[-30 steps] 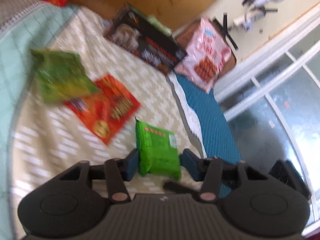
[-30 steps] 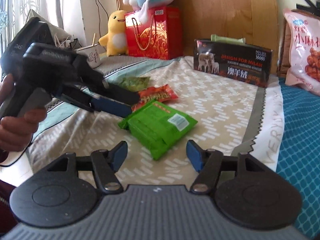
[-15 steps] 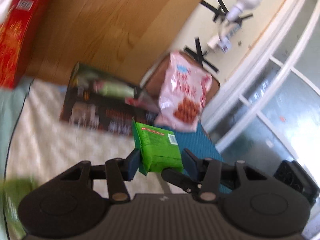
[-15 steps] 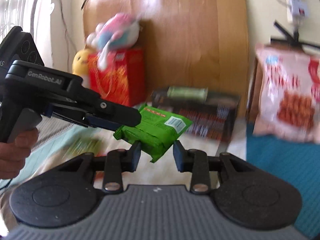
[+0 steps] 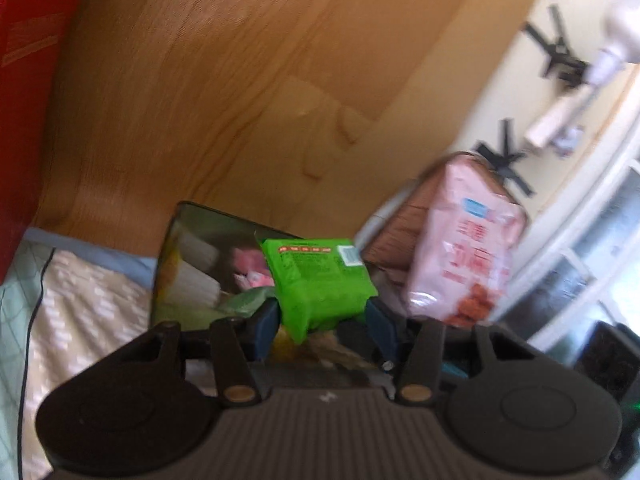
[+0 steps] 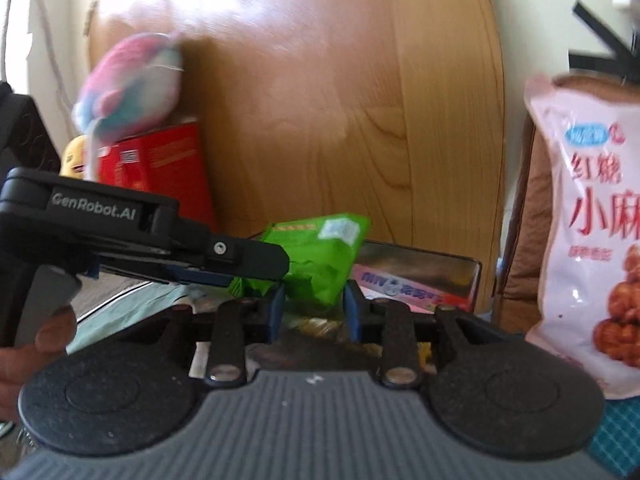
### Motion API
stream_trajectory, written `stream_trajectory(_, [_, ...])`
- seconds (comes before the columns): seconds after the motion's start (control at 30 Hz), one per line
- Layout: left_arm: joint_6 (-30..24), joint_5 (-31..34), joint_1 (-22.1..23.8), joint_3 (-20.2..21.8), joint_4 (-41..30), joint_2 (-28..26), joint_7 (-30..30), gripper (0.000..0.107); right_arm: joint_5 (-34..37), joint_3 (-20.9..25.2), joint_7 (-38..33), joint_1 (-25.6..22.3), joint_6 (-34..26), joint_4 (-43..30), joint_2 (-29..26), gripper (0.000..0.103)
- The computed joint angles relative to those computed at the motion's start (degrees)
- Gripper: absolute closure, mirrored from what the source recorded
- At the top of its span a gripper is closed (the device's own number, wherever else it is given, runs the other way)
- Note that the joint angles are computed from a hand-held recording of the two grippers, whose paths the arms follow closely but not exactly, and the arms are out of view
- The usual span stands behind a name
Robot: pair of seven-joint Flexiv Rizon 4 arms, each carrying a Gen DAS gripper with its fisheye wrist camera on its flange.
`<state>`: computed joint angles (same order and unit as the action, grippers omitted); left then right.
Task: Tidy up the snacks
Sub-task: 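Carry the bright green snack bar over the box and open the left tool, then grasp the yellow-green translucent bag with the right tool and lift it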
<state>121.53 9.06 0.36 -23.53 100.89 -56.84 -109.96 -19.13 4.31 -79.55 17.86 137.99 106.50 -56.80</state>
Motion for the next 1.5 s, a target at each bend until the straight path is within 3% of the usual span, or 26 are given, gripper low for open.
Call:
stream_trajectory(0.07, [-0.31,-3.70,-3.00,3.14,-0.98,0.67,0.36,0.057,9.68,-2.81,-2.52,5.00,-1.06,-2.17,-0.27,0.055])
stream_trajectory(0.13, [0.17,-2.38,-1.08,1.09,-0.35,0.71,-0.51,0.057,12.12,-2.47,-2.14,5.37,0.63,-1.54,0.00,0.053])
stream_trajectory(0.27, [7.04,1.80,1.24,0.90,6.15,4.23,-2.87,0.054,12.60,-0.97,-2.93,4.77,7.97,4.42,1.57,0.050])
stream_trajectory(0.4, [15.88,4.57,1.98,4.28,17.17,8.87,-6.24,0.051,4.06,2.14,-0.90,1.26,12.61,12.93,3.45,0.042])
stream_trajectory(0.5, [23.79,1.83,-0.45,9.01,26.40,10.60,-8.54,0.051,-8.38,3.82,1.87,-2.43,10.97,17.53,4.26,0.038])
stream_trajectory(0.63, [32.13,-0.56,-1.67,12.59,36.23,9.50,-12.57,0.051,-19.78,5.56,3.94,-4.42,6.11,21.11,4.93,0.038])
stream_trajectory(0.77, [38.32,0.44,-1.91,13.82,40.59,4.99,-15.78,0.051,-18.33,5.27,-3.17,0.19,3.96,23.59,6.12,0.035])
stream_trajectory(0.87, [38.09,1.47,-2.12,13.81,40.56,3.19,-15.44,0.051,-16.53,6.00,-6.06,2.14,1.43,23.95,6.59,0.032])
stream_trajectory(1.0, [36.69,1.21,-2.58,13.33,38.88,1.76,-14.83,0.052,-9.05,5.99,-10.20,6.84,-0.47,23.12,6.67,0.030])
stream_trajectory(1.1, [37.66,-0.45,-3.40,13.32,38.84,1.48,-14.80,0.053,-4.91,6.61,-11.24,8.40,0.28,22.73,5.92,0.040])
stream_trajectory(1.17, [38.21,-1.08,-3.61,13.33,39.18,1.48,-15.07,0.056,-1.35,6.49,-12.12,9.81,1.60,22.82,5.86,0.063])
stream_trajectory(1.23, [39.39,1.68,-2.43,12.85,38.39,0.47,-15.68,0.066,-2.06,7.43,-10.96,7.95,2.39,23.19,5.71,0.072])
stream_trajectory(1.27, [39.41,7.32,0.02,11.92,36.60,-0.97,-16.81,0.074,-3.08,8.08,-9.86,6.76,2.51,23.42,5.58,0.075])
stream_trajectory(1.3, [38.84,9.24,0.86,10.97,35.60,-1.60,-17.72,0.072,-3.75,8.56,-9.01,5.99,2.89,23.78,5.45,0.076])
stream_trajectory(1.4, [36.24,3.35,-2.85,11.53,36.36,1.25,-14.40,0.074,1.58,7.32,-11.66,9.69,6.54,24.85,5.34,0.084])
stream_trajectory(1.43, [36.45,3.51,-2.86,11.35,36.23,1.19,-14.49,0.074,2.20,7.26,-11.84,10.03,7.11,25.03,5.27,0.090])
stream_trajectory(1.5, [37.32,4.48,-2.30,11.14,36.35,0.96,-14.92,0.070,0.90,8.06,-10.37,8.38,8.42,25.43,4.84,0.091])
